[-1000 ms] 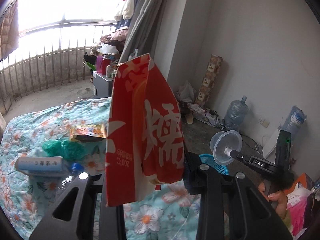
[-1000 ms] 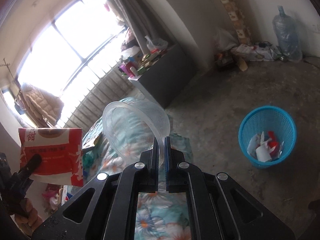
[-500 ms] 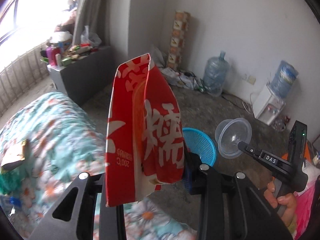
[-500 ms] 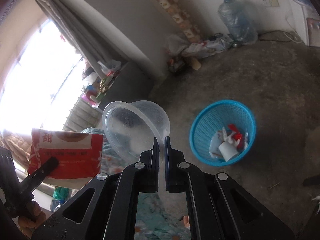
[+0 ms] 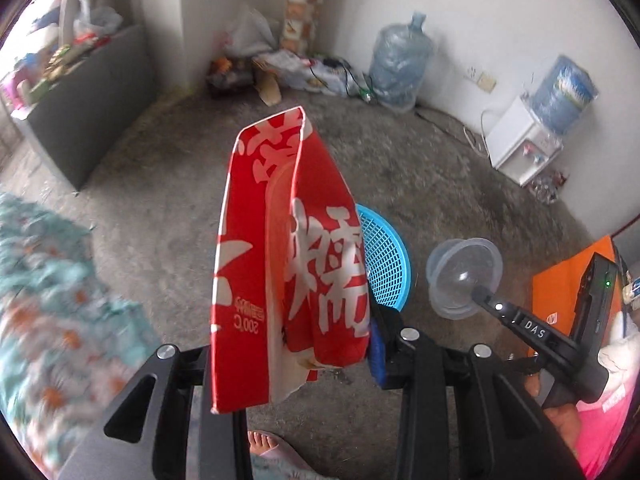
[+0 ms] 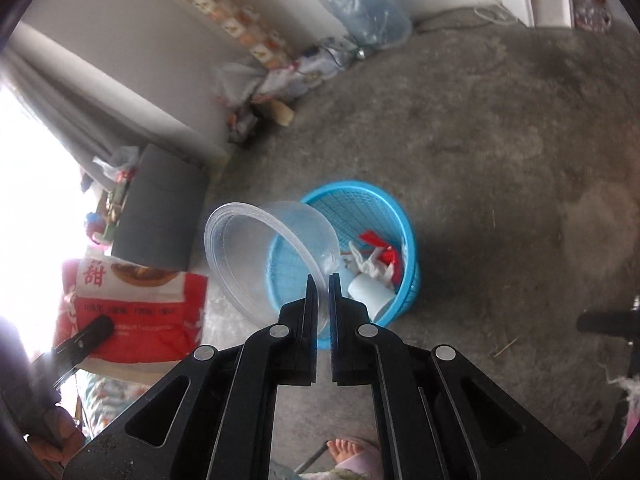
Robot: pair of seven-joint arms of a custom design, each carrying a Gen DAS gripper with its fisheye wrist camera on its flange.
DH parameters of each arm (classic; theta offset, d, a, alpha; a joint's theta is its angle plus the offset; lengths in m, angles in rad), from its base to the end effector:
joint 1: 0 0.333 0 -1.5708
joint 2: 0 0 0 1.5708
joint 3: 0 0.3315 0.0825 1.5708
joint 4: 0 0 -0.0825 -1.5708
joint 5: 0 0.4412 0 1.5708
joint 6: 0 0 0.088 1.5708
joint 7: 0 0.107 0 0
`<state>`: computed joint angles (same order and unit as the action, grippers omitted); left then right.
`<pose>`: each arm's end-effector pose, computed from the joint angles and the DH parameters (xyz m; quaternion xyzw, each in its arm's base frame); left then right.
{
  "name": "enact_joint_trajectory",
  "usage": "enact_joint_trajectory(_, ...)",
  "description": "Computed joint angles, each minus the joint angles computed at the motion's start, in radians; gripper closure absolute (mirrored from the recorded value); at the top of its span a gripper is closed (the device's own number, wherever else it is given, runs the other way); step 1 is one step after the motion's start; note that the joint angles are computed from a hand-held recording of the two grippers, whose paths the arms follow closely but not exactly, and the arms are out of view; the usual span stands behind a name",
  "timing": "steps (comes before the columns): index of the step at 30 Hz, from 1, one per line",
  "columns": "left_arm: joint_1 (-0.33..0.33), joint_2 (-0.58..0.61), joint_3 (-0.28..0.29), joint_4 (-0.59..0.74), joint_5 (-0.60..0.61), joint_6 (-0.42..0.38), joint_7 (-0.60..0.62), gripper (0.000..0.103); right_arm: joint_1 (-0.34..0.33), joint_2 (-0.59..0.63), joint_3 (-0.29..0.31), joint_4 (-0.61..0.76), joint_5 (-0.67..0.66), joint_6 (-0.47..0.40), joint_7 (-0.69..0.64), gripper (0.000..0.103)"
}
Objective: Collect trash
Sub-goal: 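Drop the clear cup into the wastebasket with the right gripper while the left gripper releases the red bag, then grasp the fallen red-and-white wrapper from the floor with the right gripper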
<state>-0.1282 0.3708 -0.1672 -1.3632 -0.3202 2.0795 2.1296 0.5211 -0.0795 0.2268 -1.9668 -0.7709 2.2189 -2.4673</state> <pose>0.7328 -0.2166 0.5576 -0.3978 0.8834 -0.2462 0.0272 0.4691 0.4092 0.5463 -0.2092 0.9040 -0.1603 0.3365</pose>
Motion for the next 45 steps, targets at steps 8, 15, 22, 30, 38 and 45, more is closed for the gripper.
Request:
enact_joint_trajectory(8,-0.11,0.26,0.033,0.252,0.149,-0.017,-0.139,0.028,-0.061,0.087,-0.068,-0.053,0.177,0.198,-0.079,0.054)
enact_joint_trajectory(15,-0.026,0.214,-0.024,0.202,0.02,-0.006,-0.092,0.028,-0.026,0.063,-0.036,-0.076,0.073,0.146,0.1,0.051)
enact_joint_trajectory(22,0.032,0.102,-0.041,0.116,-0.101,0.039,-0.013,0.028,-0.006,0.077,-0.028,-0.043,-0.018,0.151,0.091,0.049)
enact_joint_trajectory(30,0.137,-0.091,-0.006,-0.029,-0.239,0.015,0.095,0.023,0.006,0.23,-0.024,0.042,0.105,0.397,-0.327,0.043)
enact_joint_trajectory(38,0.202,-0.267,0.057,-0.194,-0.32,0.047,0.173,0.022,-0.002,0.447,0.051,0.144,0.598,0.275,-0.854,0.036)
enact_joint_trajectory(45,0.227,-0.395,0.107,-0.34,-0.386,0.089,0.231,0.021,0.032,0.576,0.042,0.236,0.672,0.27,-0.941,0.032)
